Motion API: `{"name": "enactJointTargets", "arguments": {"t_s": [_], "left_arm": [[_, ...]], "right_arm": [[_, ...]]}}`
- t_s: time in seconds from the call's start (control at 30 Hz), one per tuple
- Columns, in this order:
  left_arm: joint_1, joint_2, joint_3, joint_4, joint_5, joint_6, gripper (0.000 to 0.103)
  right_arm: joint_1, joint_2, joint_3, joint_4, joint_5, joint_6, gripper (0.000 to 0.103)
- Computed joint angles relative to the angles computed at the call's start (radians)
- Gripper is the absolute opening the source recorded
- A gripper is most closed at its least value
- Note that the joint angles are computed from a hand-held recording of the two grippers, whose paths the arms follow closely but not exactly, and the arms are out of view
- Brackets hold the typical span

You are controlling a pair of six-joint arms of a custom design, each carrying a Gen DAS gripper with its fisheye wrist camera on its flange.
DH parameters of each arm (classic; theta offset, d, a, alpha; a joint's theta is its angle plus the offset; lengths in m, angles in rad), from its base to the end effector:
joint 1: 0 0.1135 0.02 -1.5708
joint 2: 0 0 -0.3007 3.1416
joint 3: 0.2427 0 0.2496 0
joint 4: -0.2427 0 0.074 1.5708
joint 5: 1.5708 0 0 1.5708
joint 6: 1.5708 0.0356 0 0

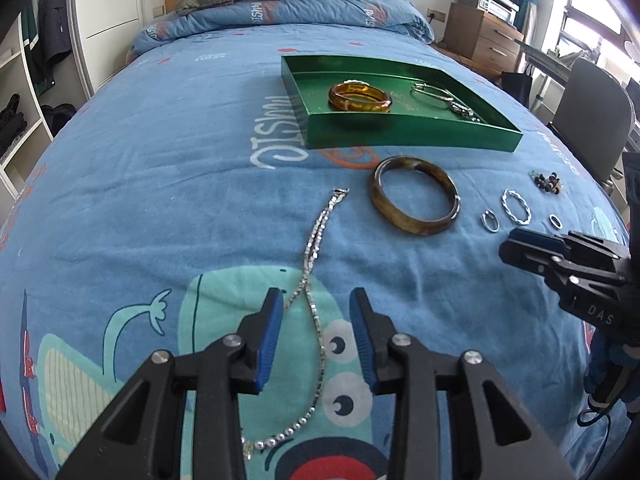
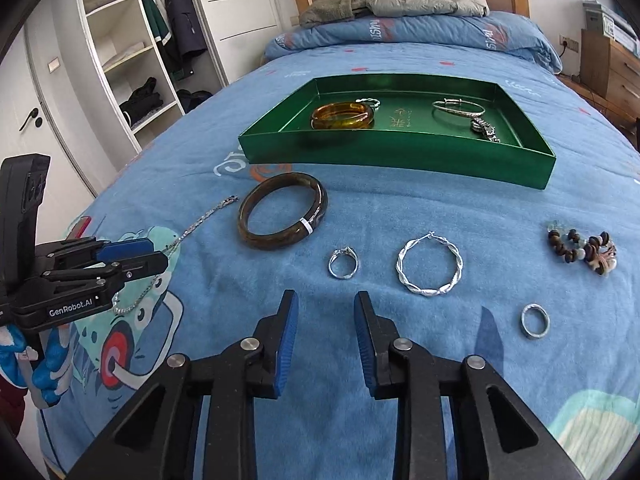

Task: Organize jewelry
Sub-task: 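Grasp the silver chain necklace with the left tool while the right tool grasps a small silver hoop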

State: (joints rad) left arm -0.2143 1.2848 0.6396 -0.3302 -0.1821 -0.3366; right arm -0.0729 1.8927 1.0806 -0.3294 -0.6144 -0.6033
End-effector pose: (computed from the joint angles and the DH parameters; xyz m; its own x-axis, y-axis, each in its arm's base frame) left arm 0.2222 -0.0418 0.2140 -0.7999 -0.1583 -0.5789 -0.1634 0.9856 -0.0437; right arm 0.3688 -0.0064 0.1705 -0.6448 -0.4177 -0.6401 -0.6626 0.7231 0.1955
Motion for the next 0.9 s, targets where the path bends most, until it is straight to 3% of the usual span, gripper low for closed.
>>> {"name": "enactJointTargets", "arguments": {"t_s": [0.47, 0.67, 0.9], "left_arm": [[0.000, 0.089, -0.012, 0.096, -0.004, 0.019, 0.027], [0.024, 0.108, 0.015, 0.072, 0.015, 0.000, 0.006], [-0.017, 0.036, 0.015, 0.009, -0.024, -0.060, 0.004]], "right_arm": [[0.062, 0.062, 0.044, 0.079, 0.062, 0.063, 0.019], [0.080, 0.067, 0.049, 0.089, 0.094, 0.049, 0.018], [0.061, -0.001, -0.018, 0.109, 0.069, 0.027, 0.017]]}}
